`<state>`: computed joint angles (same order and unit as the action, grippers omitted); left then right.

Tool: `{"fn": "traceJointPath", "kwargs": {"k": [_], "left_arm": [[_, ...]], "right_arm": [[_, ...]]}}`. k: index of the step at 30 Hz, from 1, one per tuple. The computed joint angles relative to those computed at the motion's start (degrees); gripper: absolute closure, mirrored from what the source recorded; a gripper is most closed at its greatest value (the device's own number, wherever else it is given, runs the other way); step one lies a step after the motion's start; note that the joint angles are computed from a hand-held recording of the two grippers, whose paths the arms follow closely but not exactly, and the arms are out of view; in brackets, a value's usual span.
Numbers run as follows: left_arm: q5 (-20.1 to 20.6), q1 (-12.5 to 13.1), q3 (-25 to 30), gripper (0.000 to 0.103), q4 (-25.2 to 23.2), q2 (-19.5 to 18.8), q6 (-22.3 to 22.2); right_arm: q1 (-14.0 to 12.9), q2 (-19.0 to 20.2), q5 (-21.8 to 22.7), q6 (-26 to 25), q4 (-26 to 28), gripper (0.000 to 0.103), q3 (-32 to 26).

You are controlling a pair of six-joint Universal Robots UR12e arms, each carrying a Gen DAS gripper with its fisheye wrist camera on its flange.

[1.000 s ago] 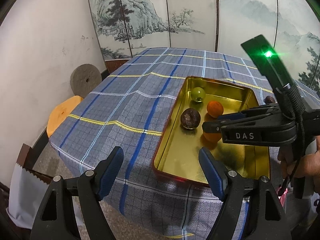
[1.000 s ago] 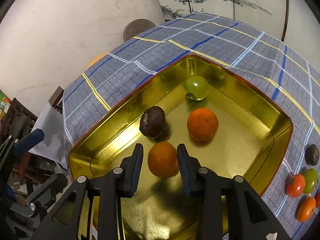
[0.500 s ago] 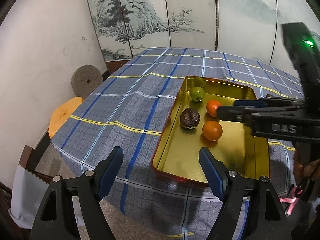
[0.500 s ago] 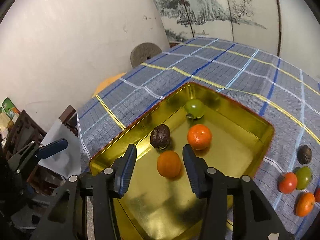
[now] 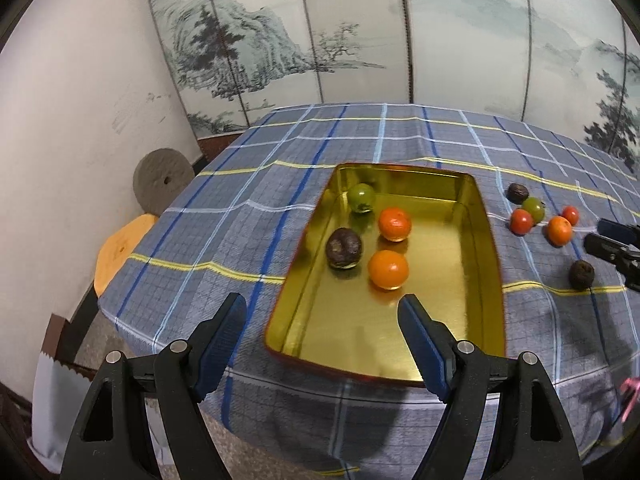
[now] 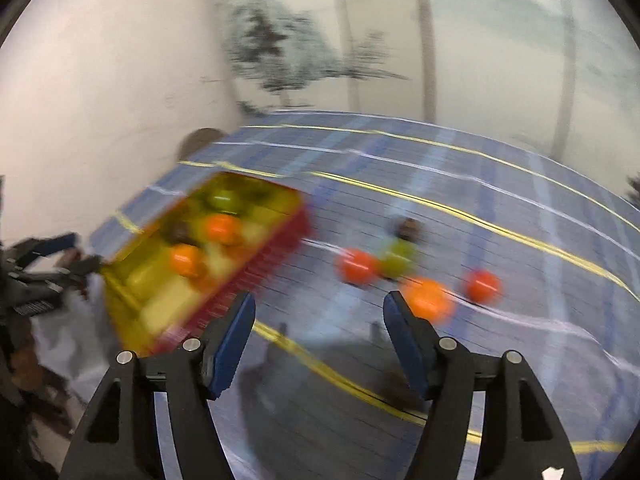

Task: Organize fruits
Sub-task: 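Withdraw the right gripper from the tin, then move the left gripper to the red tomato and grasp it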

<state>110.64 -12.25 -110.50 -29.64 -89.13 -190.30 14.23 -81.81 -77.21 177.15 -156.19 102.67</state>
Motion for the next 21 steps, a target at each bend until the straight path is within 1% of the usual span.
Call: {"fn": "traceJointPath", "kwargs": {"k": [1,2,4,7,9,11,14,17,20,21], "left_arm": [[0.05,-0.27,0.22,0.025,-0.01,-0.17,0.30],[0.14,-0.66,0.45,0.025,0.11,-0.38,0.74],[0.28,-1.27,0.93,0.025,0.14,-0.75,1.45],[0.19,-2.22,1.87,0.025,-0.27,-1.49,2.49],[0.14,-2.95,2.55,0.025,-0.36,-2.10,3.19],[-0.11,-3.52,3.23,0.025,-0.74,-2.60,3.78],[-0.68,-4.45,4.39,0.025,-0.91,-3.49,5.12],[-2.95,-5.11,5.54,0.024,-0.92,-4.36,7.27],[-5.17,-5.90,7.17,0.025,-1.19,-5.67,10.25],[-6.09,-6.03,7.88,0.025,-1.62,-6.16,10.99]], "right_arm": [[-0.91,-0.58,-1.66,0.41,0.15,0.039,0.88],[-1.73,-1.17,-4.46,0.80,0.37,0.039,1.81],[-3.08,-2.05,-8.02,0.87,0.44,0.039,3.21],[-6.02,-3.38,-11.18,2.50,0.63,0.039,5.24],[-7.57,-4.00,-12.51,3.47,0.98,0.039,6.08],[-9.01,-4.16,-14.91,4.41,1.81,0.039,6.42],[-10.86,-4.24,-15.42,6.40,3.05,0.039,6.53],[-11.93,-4.04,-16.11,7.76,4.08,0.037,6.53],[-13.06,-4.17,-14.77,9.08,3.84,0.036,7.41],[-13.16,-4.12,-14.63,9.01,2.98,0.036,7.73]]}}
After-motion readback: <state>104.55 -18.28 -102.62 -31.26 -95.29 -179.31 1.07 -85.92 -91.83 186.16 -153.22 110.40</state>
